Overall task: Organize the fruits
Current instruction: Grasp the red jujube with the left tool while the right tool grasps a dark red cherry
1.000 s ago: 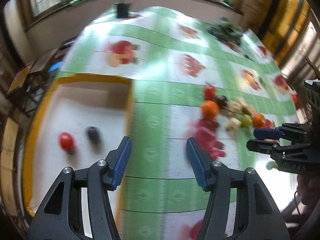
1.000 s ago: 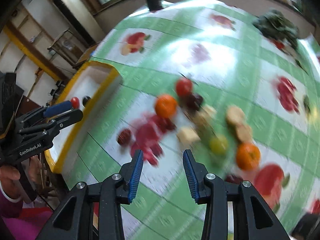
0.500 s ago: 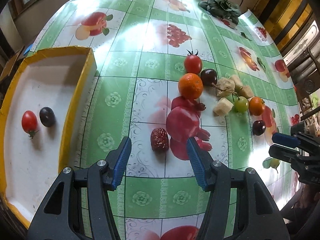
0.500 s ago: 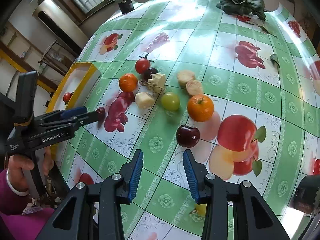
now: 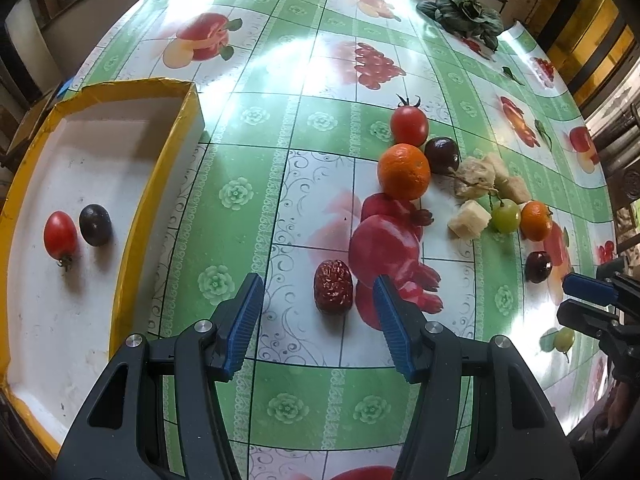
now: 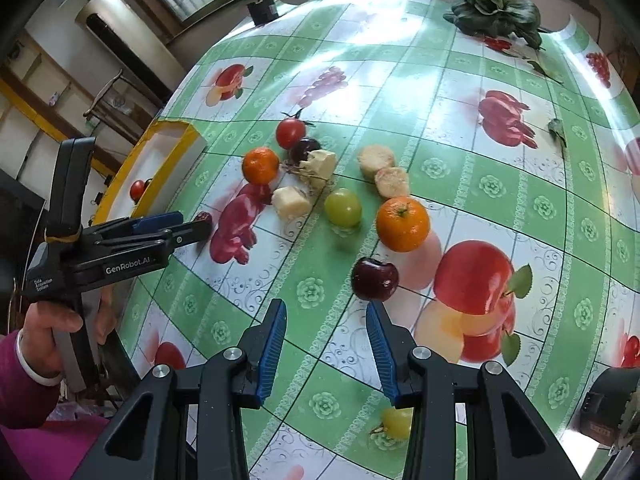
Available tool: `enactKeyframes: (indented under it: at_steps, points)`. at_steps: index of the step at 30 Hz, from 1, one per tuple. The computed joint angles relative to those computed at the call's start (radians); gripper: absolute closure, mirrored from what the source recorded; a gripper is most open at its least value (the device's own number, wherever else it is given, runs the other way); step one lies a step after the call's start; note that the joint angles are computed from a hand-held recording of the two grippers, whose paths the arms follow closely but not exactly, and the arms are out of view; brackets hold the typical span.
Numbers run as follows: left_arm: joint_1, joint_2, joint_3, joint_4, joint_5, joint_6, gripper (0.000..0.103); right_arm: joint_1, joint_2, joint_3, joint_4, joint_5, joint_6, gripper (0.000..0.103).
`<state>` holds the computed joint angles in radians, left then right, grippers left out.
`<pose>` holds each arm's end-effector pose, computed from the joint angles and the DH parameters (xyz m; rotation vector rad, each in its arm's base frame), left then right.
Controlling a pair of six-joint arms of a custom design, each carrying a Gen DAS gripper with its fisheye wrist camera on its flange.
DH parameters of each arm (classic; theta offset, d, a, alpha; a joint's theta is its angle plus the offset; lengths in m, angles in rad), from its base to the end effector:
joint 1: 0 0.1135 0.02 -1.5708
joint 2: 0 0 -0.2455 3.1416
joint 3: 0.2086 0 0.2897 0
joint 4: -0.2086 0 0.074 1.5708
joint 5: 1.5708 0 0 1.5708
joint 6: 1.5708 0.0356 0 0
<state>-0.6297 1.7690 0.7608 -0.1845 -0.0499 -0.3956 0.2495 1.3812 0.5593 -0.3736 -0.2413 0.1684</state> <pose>0.2522 -0.1815 0.0446 0.3116 2.7636 -0.2005 0.2406 0.0701 0.0868 -0.1774 2.7868 0.4410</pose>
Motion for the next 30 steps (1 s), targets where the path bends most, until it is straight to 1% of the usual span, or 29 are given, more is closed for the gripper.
enactKeyframes:
  at_steps: [6,10,17,21,24,25,26,27,29,30]
  points:
    - [-0.006,0.013,0.011,-0.010,-0.012,-0.002,0.046,-0.012,0.043,0.011,0.023,0.034,0.024,0.063]
    - [-0.011,0.024,0.023,-0.019,-0.030,-0.016,0.046,0.008,0.087,0.032,0.042,0.102,0.050,0.063]
    - [-0.029,0.067,0.063,-0.037,-0.065,-0.024,0.046,0.030,0.174,0.063,0.081,0.145,0.104,0.063]
    - [-0.029,0.084,0.073,-0.033,-0.066,-0.024,0.046,0.036,0.201,0.067,0.101,0.163,0.116,0.063]
    - [-0.028,0.084,0.064,-0.021,-0.071,-0.026,0.046,0.033,0.200,0.060,0.124,0.159,0.118,0.068]
    - [-0.029,0.083,0.063,-0.017,-0.074,-0.022,0.048,0.032,0.203,0.060,0.128,0.159,0.117,0.071]
    - [-0.031,0.082,0.062,-0.016,-0.081,-0.020,0.058,0.031,0.201,0.056,0.136,0.159,0.116,0.073]
    - [-0.034,0.082,0.063,-0.018,-0.092,-0.016,0.069,0.028,0.201,0.054,0.141,0.151,0.115,0.073]
    - [-0.033,0.078,0.060,-0.017,-0.089,-0.010,0.075,0.028,0.197,0.051,0.139,0.151,0.109,0.073]
    - [-0.033,0.077,0.059,-0.016,-0.090,-0.007,0.080,0.031,0.200,0.054,0.137,0.151,0.108,0.073]
